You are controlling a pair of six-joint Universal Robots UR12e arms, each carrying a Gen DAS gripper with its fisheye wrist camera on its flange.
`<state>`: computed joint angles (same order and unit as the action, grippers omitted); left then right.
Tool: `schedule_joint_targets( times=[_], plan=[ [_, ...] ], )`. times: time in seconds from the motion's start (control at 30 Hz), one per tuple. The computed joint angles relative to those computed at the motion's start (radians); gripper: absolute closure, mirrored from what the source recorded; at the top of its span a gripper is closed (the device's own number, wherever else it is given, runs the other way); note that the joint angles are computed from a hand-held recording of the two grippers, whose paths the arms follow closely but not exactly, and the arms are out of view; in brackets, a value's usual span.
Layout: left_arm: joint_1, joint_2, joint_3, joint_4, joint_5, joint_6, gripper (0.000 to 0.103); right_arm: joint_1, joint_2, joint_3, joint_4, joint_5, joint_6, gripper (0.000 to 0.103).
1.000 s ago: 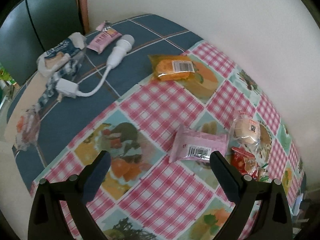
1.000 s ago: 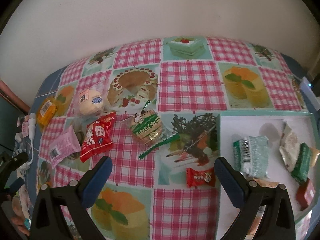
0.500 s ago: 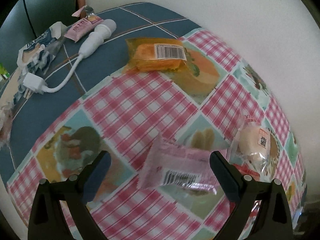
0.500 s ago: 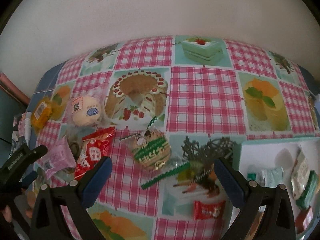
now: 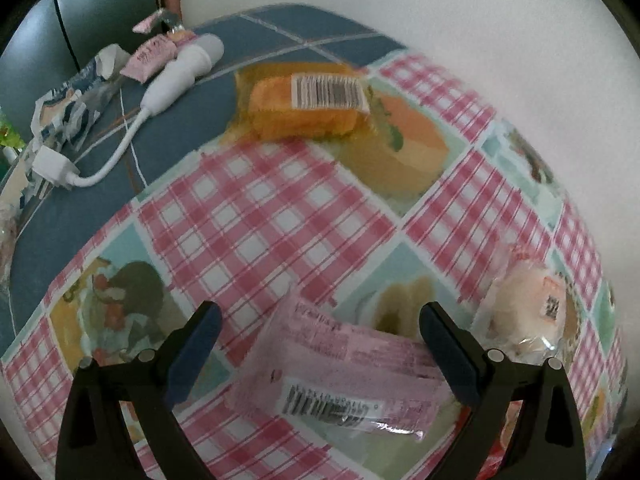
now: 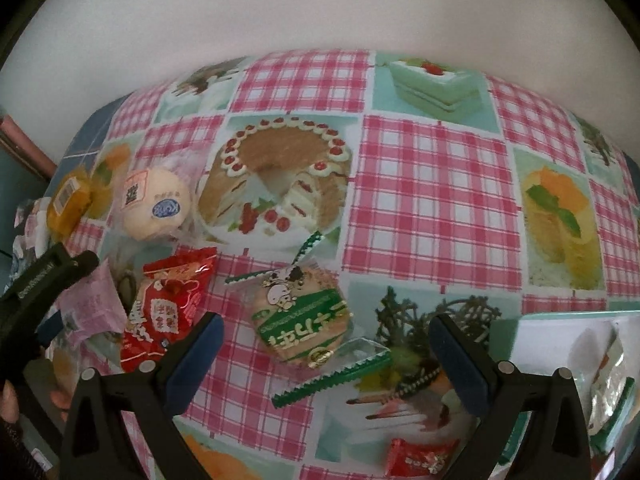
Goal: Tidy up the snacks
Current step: 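Grasp the pink packet with the left tool while the right tool grasps the green-labelled round cake packet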
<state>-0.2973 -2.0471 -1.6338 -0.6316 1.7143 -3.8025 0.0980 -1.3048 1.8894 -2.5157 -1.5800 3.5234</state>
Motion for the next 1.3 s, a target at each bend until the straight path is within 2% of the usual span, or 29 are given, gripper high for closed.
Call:
schedule_joint_targets(
  times=[0.2, 0.37, 0.5, 0.57, 0.63, 0.77, 0.93, 1.2, 1.3],
  plan=[
    [0.007, -0.001, 0.028, -0.125, -0.014, 0.087, 0.004, 0.0, 0.008, -0.009, 0.025, -0.004, 0.005, 0.0],
    [0.024, 0.01, 0.012, -0.123, -0.046, 0.098, 0.004, 0.004, 0.015, -0.019, 0.043, -0.025, -0.015, 0.004],
    [0.036, 0.019, 0.003, -0.133, -0.06, 0.146, 0.004, 0.015, 0.024, -0.028, 0.047, -0.045, -0.027, 0.015],
    [0.03, 0.017, 0.008, -0.143, -0.059, 0.171, 0.004, 0.022, 0.027, -0.033, 0.055, -0.061, -0.034, 0.017],
    [0.026, 0.016, 0.014, -0.156, -0.057, 0.195, 0.004, 0.03, 0.028, -0.035, 0.053, -0.083, -0.048, 0.028],
    [0.02, 0.019, 0.019, -0.174, -0.051, 0.2, 0.004, 0.037, 0.028, -0.037, 0.049, -0.094, -0.048, 0.038],
    [0.022, 0.034, 0.008, -0.202, -0.035, 0.208, 0.004, 0.046, 0.026, -0.042, 0.062, -0.102, -0.039, 0.039],
    [0.023, 0.059, -0.035, -0.226, -0.047, 0.216, 0.004, 0.06, -0.001, -0.009, 0.062, -0.093, 0.01, 0.041],
    [0.015, 0.066, -0.046, -0.226, -0.036, 0.222, 0.011, 0.064, -0.017, 0.013, 0.051, -0.08, 0.037, 0.045]
  ],
)
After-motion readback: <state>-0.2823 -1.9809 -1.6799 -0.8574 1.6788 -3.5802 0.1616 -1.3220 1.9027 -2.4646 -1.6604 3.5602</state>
